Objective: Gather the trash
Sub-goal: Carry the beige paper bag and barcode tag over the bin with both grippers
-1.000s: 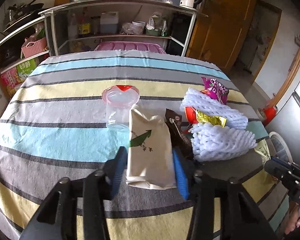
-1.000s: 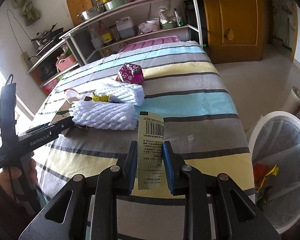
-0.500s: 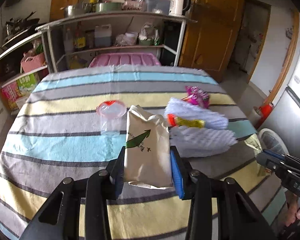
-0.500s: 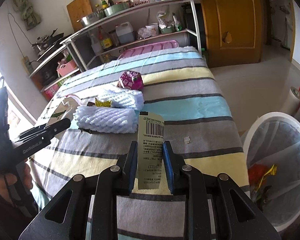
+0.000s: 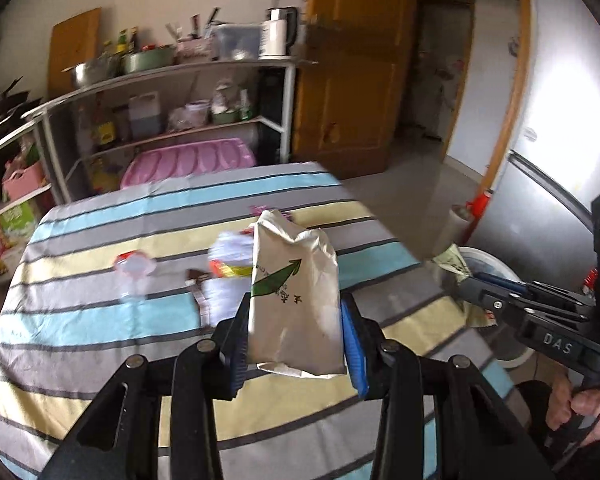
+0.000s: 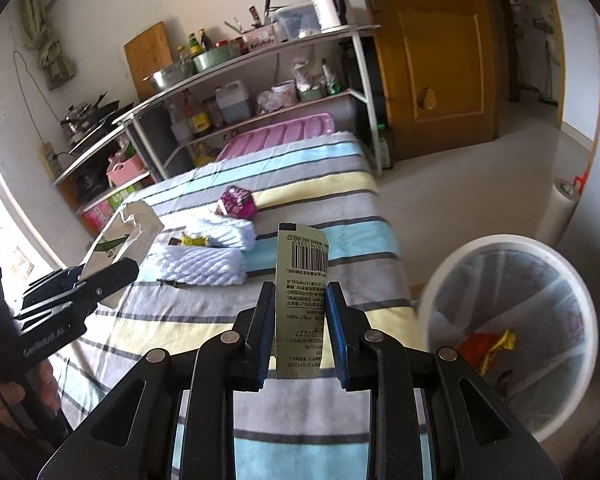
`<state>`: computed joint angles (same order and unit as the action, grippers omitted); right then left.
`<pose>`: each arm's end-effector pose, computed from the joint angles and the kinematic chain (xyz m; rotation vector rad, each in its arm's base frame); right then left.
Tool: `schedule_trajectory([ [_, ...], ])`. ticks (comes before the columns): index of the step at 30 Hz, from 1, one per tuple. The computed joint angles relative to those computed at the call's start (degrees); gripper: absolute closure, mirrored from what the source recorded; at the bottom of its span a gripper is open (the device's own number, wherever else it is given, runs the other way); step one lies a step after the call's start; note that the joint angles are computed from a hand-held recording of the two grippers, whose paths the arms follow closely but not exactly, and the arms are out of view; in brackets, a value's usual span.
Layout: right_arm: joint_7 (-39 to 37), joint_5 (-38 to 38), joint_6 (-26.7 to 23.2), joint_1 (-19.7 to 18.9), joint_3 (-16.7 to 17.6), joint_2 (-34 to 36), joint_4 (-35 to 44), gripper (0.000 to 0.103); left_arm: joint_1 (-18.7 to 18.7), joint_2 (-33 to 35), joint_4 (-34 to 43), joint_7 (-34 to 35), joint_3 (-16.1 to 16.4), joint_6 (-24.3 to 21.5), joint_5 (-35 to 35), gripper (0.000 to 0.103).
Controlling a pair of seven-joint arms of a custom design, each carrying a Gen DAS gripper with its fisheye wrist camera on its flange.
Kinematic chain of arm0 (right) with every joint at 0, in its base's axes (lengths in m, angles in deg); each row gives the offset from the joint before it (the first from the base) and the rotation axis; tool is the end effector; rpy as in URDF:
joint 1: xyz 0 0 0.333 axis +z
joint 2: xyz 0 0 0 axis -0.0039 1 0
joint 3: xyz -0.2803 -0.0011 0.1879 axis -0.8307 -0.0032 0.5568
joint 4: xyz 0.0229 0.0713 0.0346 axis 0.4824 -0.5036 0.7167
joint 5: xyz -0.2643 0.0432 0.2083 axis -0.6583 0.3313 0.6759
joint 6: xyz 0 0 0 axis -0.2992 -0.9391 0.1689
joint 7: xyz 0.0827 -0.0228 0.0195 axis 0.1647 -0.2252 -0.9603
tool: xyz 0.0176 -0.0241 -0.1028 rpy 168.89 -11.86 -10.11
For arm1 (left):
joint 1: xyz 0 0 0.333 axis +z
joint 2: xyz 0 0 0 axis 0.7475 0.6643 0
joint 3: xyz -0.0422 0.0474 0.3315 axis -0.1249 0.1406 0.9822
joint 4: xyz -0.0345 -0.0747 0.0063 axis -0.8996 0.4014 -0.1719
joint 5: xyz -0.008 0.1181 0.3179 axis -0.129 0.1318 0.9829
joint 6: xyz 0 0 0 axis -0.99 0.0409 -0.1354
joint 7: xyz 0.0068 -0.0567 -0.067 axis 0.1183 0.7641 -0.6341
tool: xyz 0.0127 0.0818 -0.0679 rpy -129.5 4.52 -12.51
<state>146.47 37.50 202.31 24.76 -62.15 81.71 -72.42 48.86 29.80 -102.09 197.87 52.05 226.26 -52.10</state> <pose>0.6152 0.2916 0.4923 -1.5761 1.7164 -0.4906 0.6377 -0.0961 0.5100 -1.4980 2.0253 -1.0273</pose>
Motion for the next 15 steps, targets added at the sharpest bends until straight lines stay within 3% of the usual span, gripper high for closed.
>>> schedule_trajectory([
  [7,10.5,-8.3,1.5,3.0,-6.6,-5.8,-7.4,0.077,-1.6,0.8,2.2,3.2,-2.9,-1.6,-0.9,0.061],
  [15,24.5,-21.3,-1.0,1.9,-9.3,-12.8,-15.3,0.077,-5.2,3.2,5.9,6.5,-4.8,-5.0,-1.3,0.061],
])
